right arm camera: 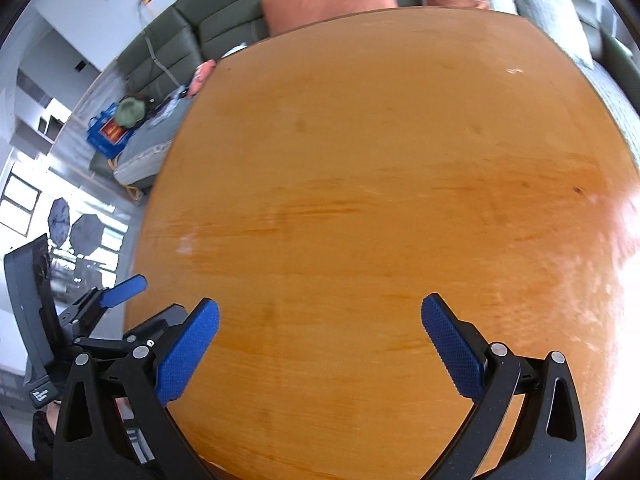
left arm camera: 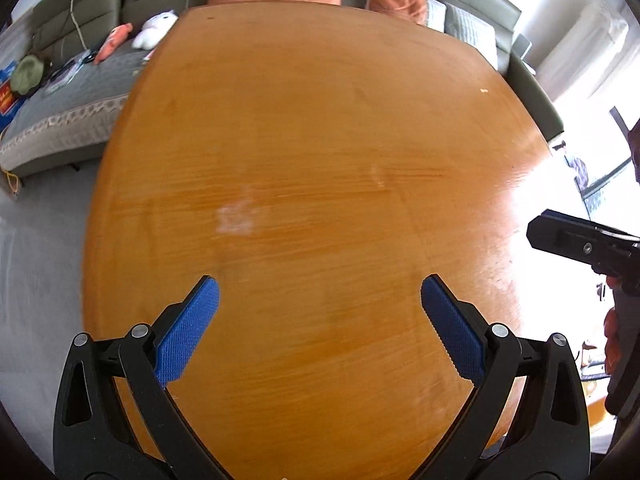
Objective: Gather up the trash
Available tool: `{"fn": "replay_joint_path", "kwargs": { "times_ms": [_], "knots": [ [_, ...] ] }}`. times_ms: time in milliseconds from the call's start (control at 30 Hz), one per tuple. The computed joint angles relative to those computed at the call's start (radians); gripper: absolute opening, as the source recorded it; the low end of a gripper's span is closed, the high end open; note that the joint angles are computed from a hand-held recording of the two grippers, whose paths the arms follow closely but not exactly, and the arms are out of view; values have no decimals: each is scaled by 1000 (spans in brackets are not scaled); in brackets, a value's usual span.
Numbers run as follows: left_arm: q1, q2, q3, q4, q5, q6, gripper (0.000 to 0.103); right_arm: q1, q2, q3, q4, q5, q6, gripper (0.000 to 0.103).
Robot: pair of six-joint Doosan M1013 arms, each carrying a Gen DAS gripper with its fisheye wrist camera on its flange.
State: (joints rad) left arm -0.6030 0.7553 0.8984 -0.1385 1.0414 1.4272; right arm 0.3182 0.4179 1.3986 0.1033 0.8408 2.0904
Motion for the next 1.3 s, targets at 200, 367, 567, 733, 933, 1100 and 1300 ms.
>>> {"fn": "replay_joint_path", "kwargs": {
  "times_ms": [200, 367, 567, 733, 933, 1100, 1300],
  "knots": [
    [-30, 26, -20, 56, -17, -54, 97, -2, -25, 67, -142, -40, 114, 101],
    [-53, 49, -32, 138, -56, -129, 97, 1, -27, 102, -269, -76, 216, 101],
    [-69, 76, -49, 216, -60, -219, 97, -1, -14, 122, -335, -125, 264, 101],
    [-84, 75, -28, 300, -91, -269, 97, 2, -2, 138, -378, -141, 289, 101],
    [-96, 72, -7, 368, -143, -309, 97, 24, 12, 140, -546, -131, 369, 101],
    [-103, 71, 4, 408, -176, -358, 97, 32, 18, 146, -634, -150, 416, 101],
    [-105, 70, 11, 427, -190, -379, 97, 30, 19, 148, -650, -159, 429, 101]
  ]
}}
